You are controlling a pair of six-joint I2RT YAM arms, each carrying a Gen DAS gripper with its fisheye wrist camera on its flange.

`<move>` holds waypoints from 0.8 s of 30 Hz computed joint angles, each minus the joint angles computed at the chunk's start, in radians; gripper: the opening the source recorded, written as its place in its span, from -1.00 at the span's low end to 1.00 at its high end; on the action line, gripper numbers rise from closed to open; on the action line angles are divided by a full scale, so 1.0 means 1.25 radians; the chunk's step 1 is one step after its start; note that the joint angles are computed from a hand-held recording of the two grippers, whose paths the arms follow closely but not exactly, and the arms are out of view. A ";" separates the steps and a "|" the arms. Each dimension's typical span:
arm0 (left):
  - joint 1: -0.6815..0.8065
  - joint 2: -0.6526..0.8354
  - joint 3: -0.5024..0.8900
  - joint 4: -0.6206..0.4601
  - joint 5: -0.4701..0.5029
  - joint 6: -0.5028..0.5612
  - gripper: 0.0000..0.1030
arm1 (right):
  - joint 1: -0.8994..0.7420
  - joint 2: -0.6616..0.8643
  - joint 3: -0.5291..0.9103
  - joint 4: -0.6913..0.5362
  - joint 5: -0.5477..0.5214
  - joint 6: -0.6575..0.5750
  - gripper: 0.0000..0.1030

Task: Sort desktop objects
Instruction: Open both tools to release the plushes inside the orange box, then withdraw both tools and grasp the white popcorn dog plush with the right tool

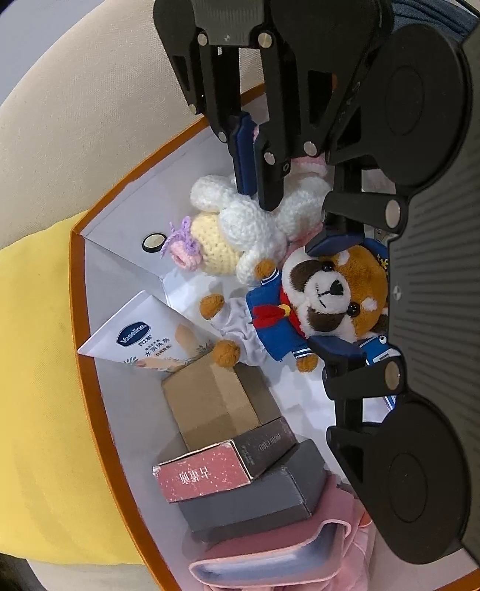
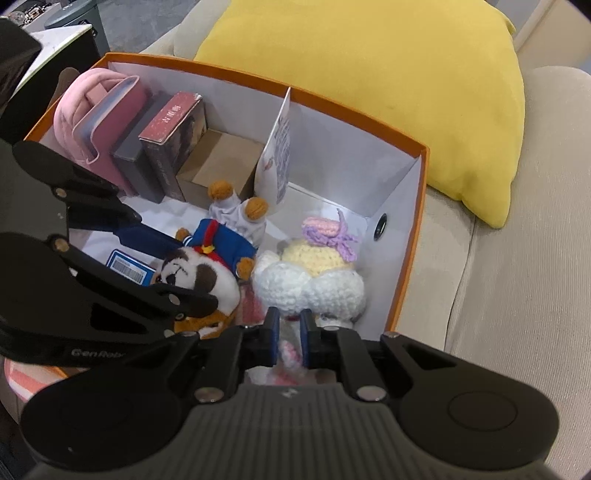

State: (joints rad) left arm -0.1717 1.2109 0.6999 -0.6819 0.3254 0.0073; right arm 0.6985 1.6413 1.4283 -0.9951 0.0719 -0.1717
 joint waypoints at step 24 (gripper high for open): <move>-0.227 -0.503 0.163 -0.499 -0.300 -0.009 0.23 | 0.132 -0.473 -0.221 -0.017 -0.148 0.129 -0.06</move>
State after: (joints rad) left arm -0.4554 0.5817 0.9031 -1.3053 -0.0499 -0.0035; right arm 0.8635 1.0506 1.1523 -1.0169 -0.1132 -0.0100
